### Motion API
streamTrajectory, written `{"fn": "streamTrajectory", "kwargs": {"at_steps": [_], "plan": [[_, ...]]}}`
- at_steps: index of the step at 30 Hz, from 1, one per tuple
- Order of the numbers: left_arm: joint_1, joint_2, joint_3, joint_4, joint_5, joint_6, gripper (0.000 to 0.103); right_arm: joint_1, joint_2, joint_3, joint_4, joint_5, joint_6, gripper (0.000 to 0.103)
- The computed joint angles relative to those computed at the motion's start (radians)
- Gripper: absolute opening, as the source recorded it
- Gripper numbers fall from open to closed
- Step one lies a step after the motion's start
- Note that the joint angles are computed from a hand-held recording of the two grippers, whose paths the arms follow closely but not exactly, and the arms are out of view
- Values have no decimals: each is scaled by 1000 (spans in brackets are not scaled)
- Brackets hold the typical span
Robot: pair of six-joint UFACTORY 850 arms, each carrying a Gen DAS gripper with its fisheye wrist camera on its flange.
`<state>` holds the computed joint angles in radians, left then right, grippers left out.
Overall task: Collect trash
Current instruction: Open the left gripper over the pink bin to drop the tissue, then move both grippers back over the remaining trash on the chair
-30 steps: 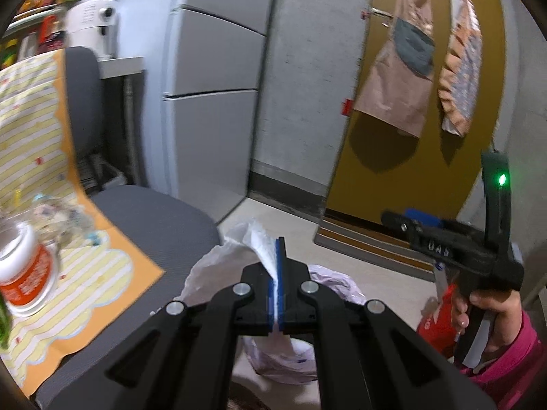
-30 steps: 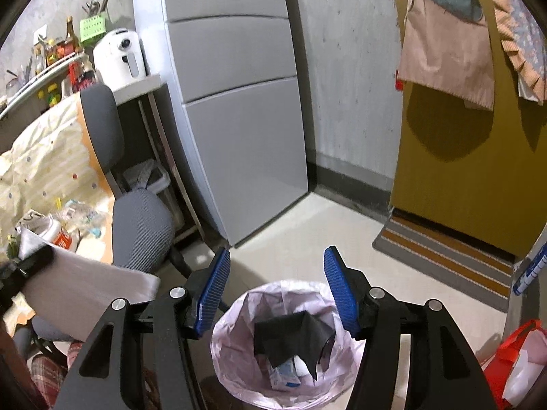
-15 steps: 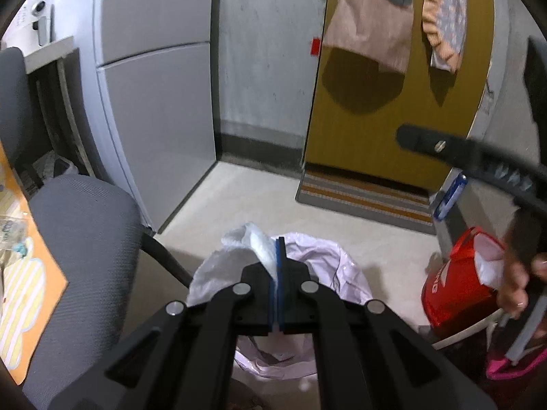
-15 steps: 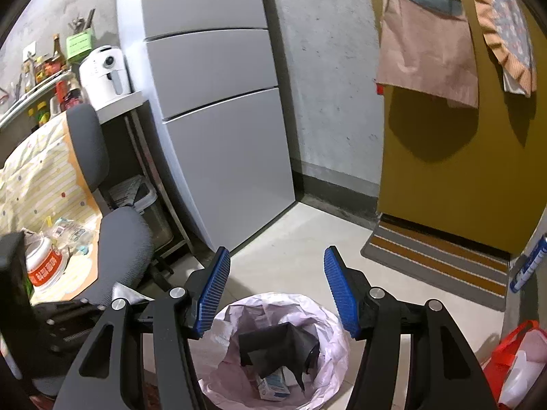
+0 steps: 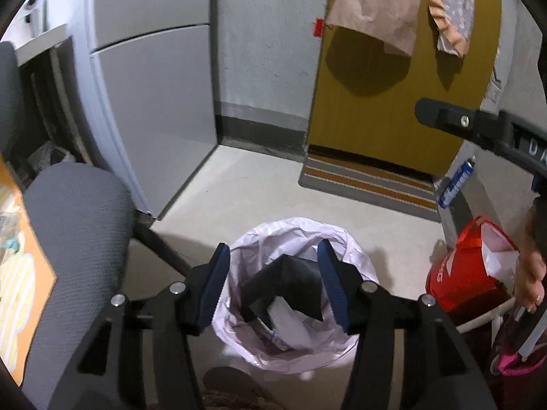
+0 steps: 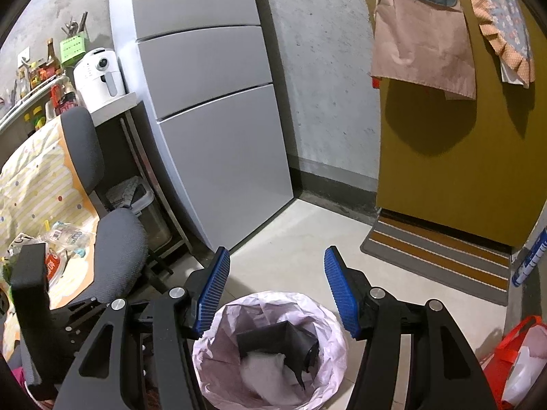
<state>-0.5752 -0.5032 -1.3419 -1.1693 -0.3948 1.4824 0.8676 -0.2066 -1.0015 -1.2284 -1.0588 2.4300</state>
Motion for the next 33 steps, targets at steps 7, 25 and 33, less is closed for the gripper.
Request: {"fn": "streamTrajectory", "kwargs": {"at_steps": [7,25,33], "plan": [[55,94,85,-159,83,133,52,8,-45,-76,-29,27,-49,59],[363,273,245,-766,239,532,56,-32,-401,-606,-25,309,-567,63],[452,213,172,-836,313,523,56,-78,-662,-1000,107,394,-959,63]]}}
